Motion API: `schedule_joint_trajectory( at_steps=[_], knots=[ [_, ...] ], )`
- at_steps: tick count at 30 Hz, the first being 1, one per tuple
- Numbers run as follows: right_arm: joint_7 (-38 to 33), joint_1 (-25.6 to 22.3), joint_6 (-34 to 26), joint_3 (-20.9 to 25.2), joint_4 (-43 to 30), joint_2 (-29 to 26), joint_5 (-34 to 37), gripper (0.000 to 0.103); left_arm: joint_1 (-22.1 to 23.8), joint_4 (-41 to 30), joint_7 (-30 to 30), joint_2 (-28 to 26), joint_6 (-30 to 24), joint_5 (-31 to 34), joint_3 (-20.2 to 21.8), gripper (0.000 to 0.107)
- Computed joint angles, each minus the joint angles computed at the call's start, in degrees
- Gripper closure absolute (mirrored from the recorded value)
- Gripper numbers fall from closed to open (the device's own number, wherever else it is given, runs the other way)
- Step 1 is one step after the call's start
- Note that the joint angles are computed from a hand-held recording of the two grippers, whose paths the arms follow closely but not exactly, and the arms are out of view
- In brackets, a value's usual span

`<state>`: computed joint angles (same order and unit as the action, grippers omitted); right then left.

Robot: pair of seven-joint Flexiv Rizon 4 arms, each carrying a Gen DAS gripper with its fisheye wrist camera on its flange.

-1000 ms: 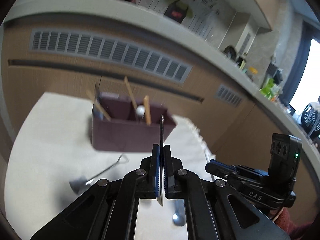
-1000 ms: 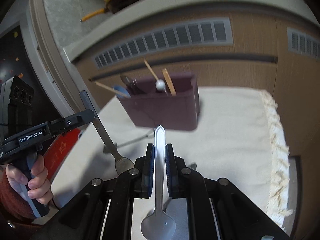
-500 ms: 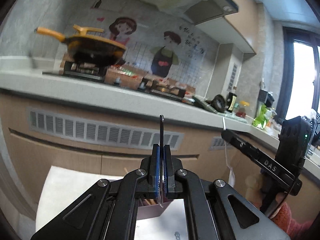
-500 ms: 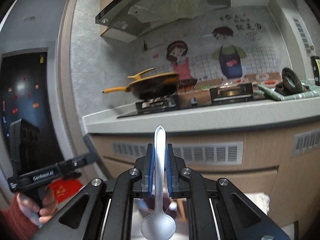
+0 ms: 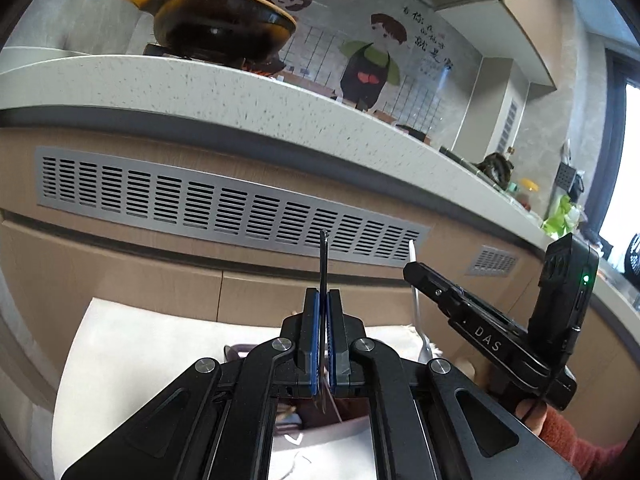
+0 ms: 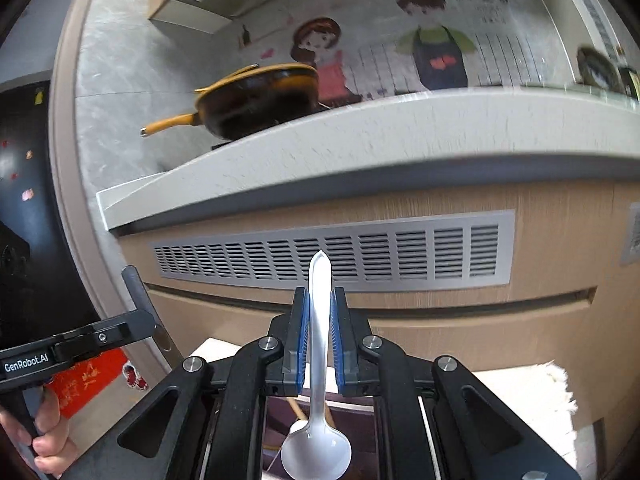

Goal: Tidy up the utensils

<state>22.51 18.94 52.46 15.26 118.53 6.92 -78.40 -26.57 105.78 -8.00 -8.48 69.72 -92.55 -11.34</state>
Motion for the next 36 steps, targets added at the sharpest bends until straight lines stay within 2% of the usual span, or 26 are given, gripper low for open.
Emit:
schedule_joint_trajectory(
  at_steps=[2, 5, 7, 9, 13, 17, 21, 23, 25, 28, 30, 32, 36],
  knots=[
    [0.62, -0.4, 0.69, -0.43, 0.43, -0.29, -0.29, 0.093, 0.06, -0.83, -1.35, -1.36, 0.02, 1.57, -0.29, 0.104],
    [-1.12, -0.25, 0.28, -0.38, 1.24, -0.87, 1.06, 0.091, 1.23, -0.87, -6.55, -2.8, -2.94, 7.82, -0.39, 0.101],
    [-6.49, 0.28, 2.06, -0.43, 2.33, -1.15, 6.75, 0.09, 1.97, -0.63, -10.63, -3.75, -4.27, 12.76, -0.44, 0.1],
    [-11.97, 1.0, 3.35, -0.09, 3.3, -0.8, 14.07, 0.09, 2.29, 0.04, -12.95, -3.72, -3.21, 15.35, -0.78, 0.1],
    [-8.57, 0.38, 5.32, 1.41, 6.97, 3.23, 16.37, 0.09, 3.44, 2.49, -14.35, -0.79, -5.12, 15.59, -0.67, 0.092],
    [-14.23, 2.8, -0.6, 5.18, 8.09, 7.35, 27.08, 0.087, 3.33, 7.96, -12.43, 4.29, -6.9, 14.98, 1.28, 0.088],
    [-20.97, 7.76, -10.37, 9.26, 7.52, 9.46, 40.08, 0.087, 2.96, 14.04, -13.69, 7.31, -6.56, 17.18, 3.23, 0.087],
    [-21.72, 9.88, -13.12, 10.74, 7.75, 9.78, 44.13, 0.087, 3.09, 16.32, -14.7, 7.67, -6.27, 18.28, 3.9, 0.087],
    [-20.87, 12.09, -14.23, 12.11, 8.75, 10.67, 48.39, 0.087, 3.47, 18.55, -16.95, 7.16, -4.61, 21.52, 4.37, 0.087],
    [-18.13, 15.27, -12.85, 13.78, 10.68, 10.94, 53.89, 0.087, 4.84, 19.87, -20.89, 5.44, -3.42, 26.12, 4.84, 0.087],
    [-16.49, 17.58, -13.16, 14.8, 10.92, 9.7, 57.13, 0.087, 5.75, 19.73, -22.48, 4.34, -3.05, 26.55, 4.68, 0.087],
    [-15.29, 19.19, -13.08, 15.26, 10.68, 8.2, 57.66, 0.087, 6.7, 19.34, -23.43, 3.31, -3.2, 25.19, 4.45, 0.087],
    [-10.04, 20.72, -13.54, 15.9, 11.58, 7.89, 55.78, 0.087, 9.01, 17.77, -27.91, 1.29, -8.58, 27.88, 4.3, 0.087]
  ],
)
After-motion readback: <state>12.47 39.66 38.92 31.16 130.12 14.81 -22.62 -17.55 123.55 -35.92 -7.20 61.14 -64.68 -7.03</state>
